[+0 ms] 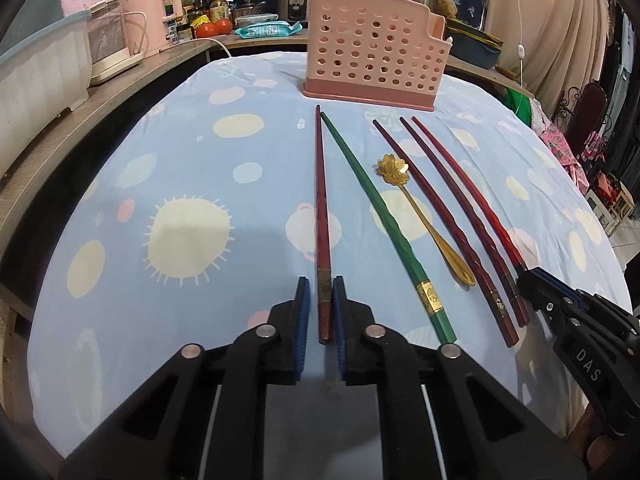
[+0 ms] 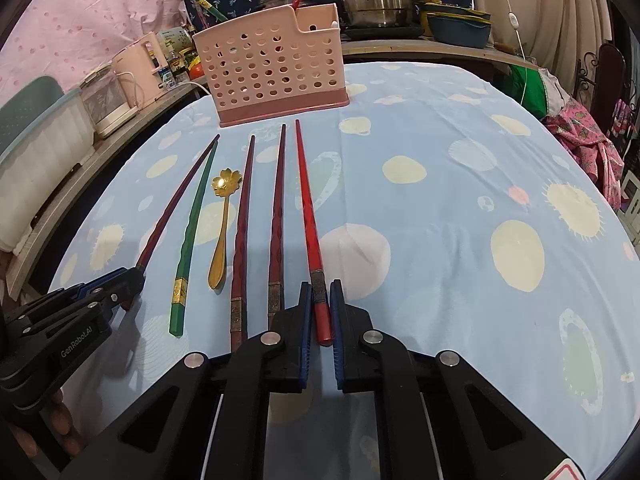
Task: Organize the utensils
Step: 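Grasp a dark red chopstick with the left tool while the right tool grasps a red chopstick, then lift both held chopsticks and carry them above the pink basket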
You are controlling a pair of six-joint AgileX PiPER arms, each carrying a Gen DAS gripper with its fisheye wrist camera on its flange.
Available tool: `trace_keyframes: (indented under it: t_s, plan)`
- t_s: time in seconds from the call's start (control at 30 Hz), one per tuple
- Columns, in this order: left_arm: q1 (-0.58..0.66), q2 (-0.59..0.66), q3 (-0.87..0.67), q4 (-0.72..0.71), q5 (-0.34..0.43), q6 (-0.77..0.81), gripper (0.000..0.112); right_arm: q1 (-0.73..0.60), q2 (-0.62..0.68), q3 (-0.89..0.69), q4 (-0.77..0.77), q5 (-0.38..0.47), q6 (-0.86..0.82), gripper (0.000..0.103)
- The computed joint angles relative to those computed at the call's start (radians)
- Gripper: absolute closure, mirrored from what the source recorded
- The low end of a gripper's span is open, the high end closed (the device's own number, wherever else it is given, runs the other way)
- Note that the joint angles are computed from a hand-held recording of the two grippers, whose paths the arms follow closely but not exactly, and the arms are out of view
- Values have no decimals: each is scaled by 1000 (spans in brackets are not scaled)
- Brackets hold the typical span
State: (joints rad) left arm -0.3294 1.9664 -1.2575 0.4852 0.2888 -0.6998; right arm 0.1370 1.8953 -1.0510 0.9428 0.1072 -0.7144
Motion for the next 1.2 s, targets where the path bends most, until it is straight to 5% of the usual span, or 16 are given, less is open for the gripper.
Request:
trace_keyframes:
  t_s: [0.73,1.2]
  plan:
    - [58,-113,67,-343,-47,312,105,-8,-91,46,68,3,-42,96]
    - [85,-225,64,-429,-51,386,105,-72,-220,27,144,83,-84,96]
